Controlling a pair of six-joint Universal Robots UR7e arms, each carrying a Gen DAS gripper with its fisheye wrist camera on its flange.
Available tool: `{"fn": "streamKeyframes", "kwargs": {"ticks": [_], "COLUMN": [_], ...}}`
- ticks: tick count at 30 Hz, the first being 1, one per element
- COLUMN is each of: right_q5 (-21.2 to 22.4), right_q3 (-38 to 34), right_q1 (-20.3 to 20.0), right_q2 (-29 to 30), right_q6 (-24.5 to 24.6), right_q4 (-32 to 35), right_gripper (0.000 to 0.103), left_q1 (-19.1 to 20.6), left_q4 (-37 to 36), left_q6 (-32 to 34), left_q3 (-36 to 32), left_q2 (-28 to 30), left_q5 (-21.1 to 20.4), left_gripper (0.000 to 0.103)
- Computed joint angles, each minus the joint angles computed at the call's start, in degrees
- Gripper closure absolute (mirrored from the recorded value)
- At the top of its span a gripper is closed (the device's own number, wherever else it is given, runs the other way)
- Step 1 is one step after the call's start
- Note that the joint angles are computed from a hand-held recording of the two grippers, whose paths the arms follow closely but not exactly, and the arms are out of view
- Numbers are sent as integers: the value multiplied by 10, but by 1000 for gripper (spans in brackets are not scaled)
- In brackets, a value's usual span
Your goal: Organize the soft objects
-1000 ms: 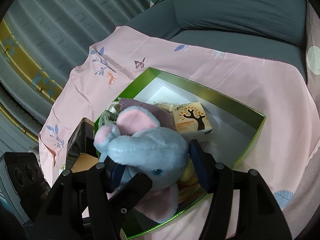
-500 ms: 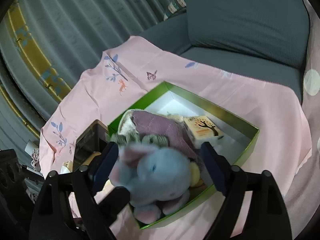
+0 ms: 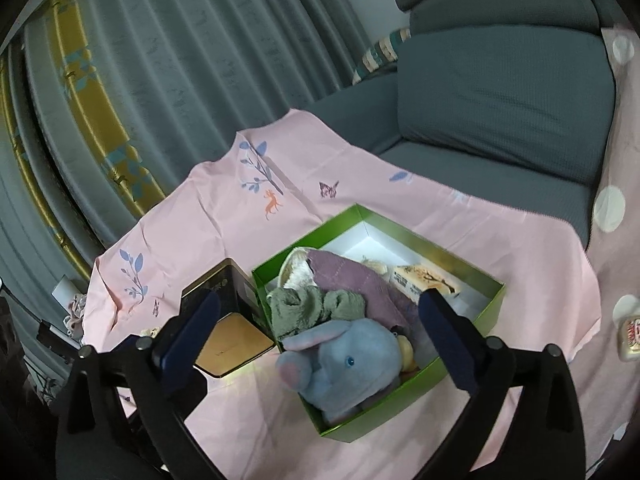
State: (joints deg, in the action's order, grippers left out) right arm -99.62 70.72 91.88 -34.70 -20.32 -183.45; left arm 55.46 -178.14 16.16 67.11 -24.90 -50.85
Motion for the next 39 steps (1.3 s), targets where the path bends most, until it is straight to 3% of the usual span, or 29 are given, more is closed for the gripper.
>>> {"fn": "streamKeyframes", "kwargs": {"ticks": [9,28,39], "right_q5": [-48,-108,-130], "right_q3": [25,32,34], "right_q1": [16,28,33], "right_q2": [-4,0,3], "right_q6": [-38,-42,-49], "right_q4": [-53,-80,-92], "right_gripper": [1,1,1], "left_q1": [1,3,-1], "left_q4": [4,-1,-6], "left_q6": [-25,-24,-21], "left_q3": [27,43,45], "left_q2": [-18,-28,-28], "left_q5": [-11,-32,-22], "left_gripper": [1,1,1]}}
